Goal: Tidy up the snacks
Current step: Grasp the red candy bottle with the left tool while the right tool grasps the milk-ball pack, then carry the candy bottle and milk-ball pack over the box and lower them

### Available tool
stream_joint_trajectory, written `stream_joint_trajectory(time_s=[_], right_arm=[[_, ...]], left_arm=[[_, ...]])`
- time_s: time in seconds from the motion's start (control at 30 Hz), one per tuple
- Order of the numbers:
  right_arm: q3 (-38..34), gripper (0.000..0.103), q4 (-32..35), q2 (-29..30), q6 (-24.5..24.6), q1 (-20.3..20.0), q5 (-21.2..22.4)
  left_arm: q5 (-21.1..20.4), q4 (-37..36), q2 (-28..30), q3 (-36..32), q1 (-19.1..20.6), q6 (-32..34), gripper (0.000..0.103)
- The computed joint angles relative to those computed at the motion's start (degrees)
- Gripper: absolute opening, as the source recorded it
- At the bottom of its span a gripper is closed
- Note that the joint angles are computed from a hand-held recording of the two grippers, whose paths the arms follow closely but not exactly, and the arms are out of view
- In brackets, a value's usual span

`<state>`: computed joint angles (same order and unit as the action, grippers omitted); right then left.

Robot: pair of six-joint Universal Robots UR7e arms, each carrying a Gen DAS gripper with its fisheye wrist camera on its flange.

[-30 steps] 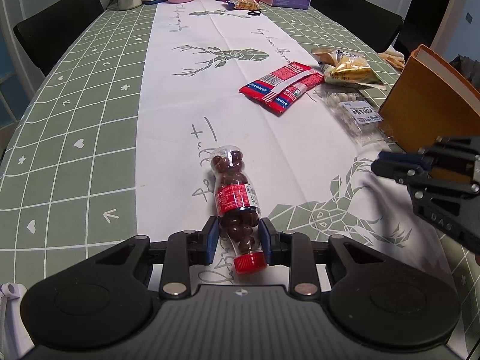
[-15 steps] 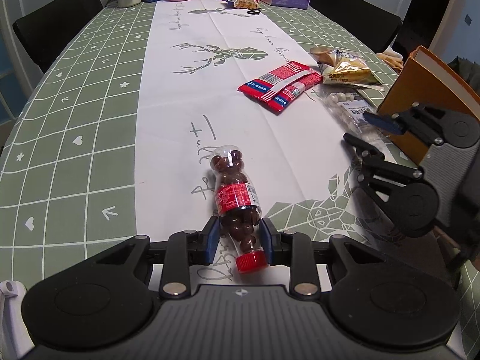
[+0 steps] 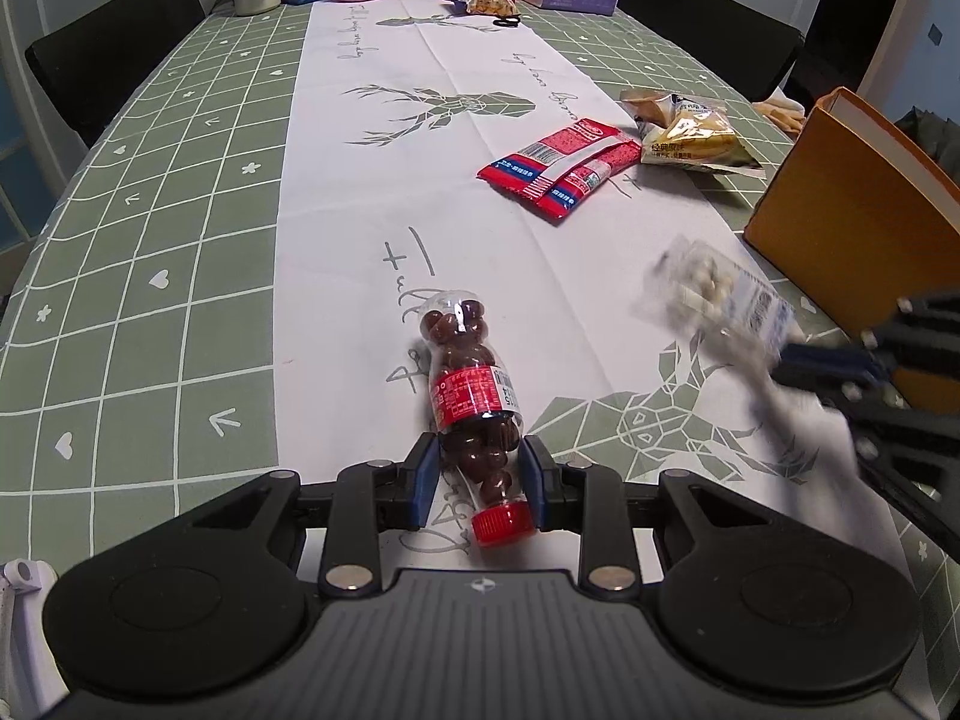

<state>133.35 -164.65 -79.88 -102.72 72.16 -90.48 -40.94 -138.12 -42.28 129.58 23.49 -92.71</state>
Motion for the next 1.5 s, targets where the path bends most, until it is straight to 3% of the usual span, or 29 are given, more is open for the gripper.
stream_joint_trajectory(time_s=[0.07, 0.1, 0.17, 0.2, 0.23, 0.7, 1.0, 1.13, 1.5], right_arm=[[-1.1, 0.0, 7.3, -2.6, 1.7, -0.7, -0.1], [-1.3, 0.005, 9.1, -3.4, 1.5, -1.1, 0.5], [-1.4, 0.025, 11.1, -4.5, 1.2, -2.1, 3.0], [-1.5, 0.048, 11.4, -4.7, 1.8, -2.4, 4.5], [-1.9, 0.057, 11.7, -4.4, 2.7, -2.5, 5.2], [-7.2, 0.069, 6.2, 6.5, 11.8, 1.5, -0.9], [-9.2, 0.067, 7.6, 7.9, 16.5, 1.3, -2.3], [-9.0, 0.061, 8.2, 7.5, 16.1, 1.4, -2.3], [-9.7, 0.059, 12.1, 4.7, 18.2, 2.0, -0.7]], left_arm=[[-0.1, 0.2, 0.1, -0.1, 0.0, 0.1, 0.035], [-0.1, 0.4, 0.1, -0.2, -0.1, 0.1, 0.035], [-0.1, 0.8, 0.2, -0.3, -0.1, 0.0, 0.035], [-0.1, 1.0, 0.2, -0.4, -0.1, -0.1, 0.035], [-0.1, 1.2, 0.2, -0.5, 0.0, -0.1, 0.035], [0.7, -1.1, 0.2, 0.7, -0.3, 0.1, 0.039], [1.9, -1.1, 0.7, 0.6, -0.3, -0.3, 0.033], [2.0, -1.6, 0.7, 0.9, -0.3, -0.4, 0.033], [4.0, -2.5, -0.9, 2.1, -1.9, -1.7, 0.033]])
